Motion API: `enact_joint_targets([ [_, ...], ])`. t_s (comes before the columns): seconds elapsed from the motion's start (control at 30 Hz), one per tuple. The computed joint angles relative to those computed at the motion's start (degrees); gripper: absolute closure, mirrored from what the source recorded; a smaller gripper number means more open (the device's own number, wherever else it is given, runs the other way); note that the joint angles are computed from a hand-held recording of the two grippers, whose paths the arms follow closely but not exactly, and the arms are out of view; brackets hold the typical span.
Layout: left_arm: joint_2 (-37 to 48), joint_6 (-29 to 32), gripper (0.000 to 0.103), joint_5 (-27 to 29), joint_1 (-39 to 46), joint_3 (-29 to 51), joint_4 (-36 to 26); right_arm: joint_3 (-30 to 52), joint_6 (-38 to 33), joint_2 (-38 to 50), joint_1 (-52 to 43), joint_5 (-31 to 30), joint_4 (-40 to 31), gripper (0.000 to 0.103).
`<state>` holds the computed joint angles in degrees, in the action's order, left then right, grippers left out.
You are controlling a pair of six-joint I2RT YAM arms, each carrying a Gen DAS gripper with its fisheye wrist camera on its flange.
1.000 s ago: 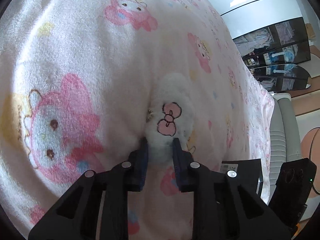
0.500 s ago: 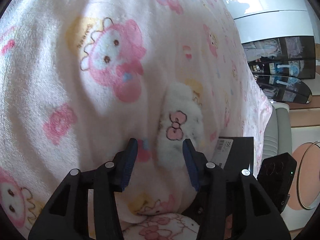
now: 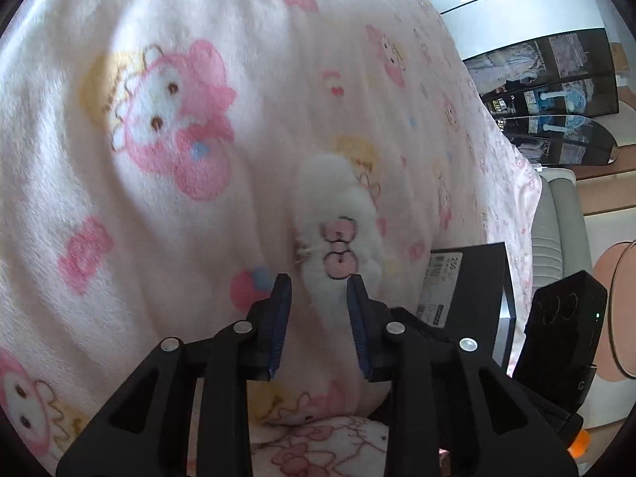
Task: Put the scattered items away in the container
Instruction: 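Close the left gripper on the white plush toy and lift it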
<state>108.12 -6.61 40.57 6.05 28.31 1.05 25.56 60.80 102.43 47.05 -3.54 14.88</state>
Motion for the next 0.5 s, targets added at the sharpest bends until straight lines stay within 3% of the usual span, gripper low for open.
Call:
enact_joint_targets([
  [0.07,2.52,1.29,0.063,2.52,2.1,3.2,-1.55,0.98,-0.04,1.3,-0.26,-0.46,0.21,0.053],
  [0.13,5.25,-0.73,0.055,4.04,2.12,5.73,0.89,2.51,-0.73,3.98,-0.85,-1.92,0.31,0.052],
  [0.23,8.79,-7.49,0.051,-2.91,0.18,8.33,6.56,3.4,-0.53,7.59,-1.62,-5.72,3.96,0.052],
  [0.3,13.0,-8.11,0.053,-0.77,0.14,11.49,6.39,2.43,-0.05,9.25,-1.93,-9.59,9.8,0.052],
  [0.37,14.0,-7.1,0.066,-0.42,-0.33,12.55,5.71,2.67,-0.26,10.48,-1.62,-11.43,12.03,0.052],
  [0.4,13.43,-6.16,0.077,-1.54,-0.72,12.2,5.57,3.17,-0.29,11.14,-1.34,-11.57,12.11,0.052],
  [0.5,11.28,-4.38,0.081,-1.95,-1.12,9.8,5.47,4.56,0.2,13.82,-1.11,-12.62,13.8,0.052],
])
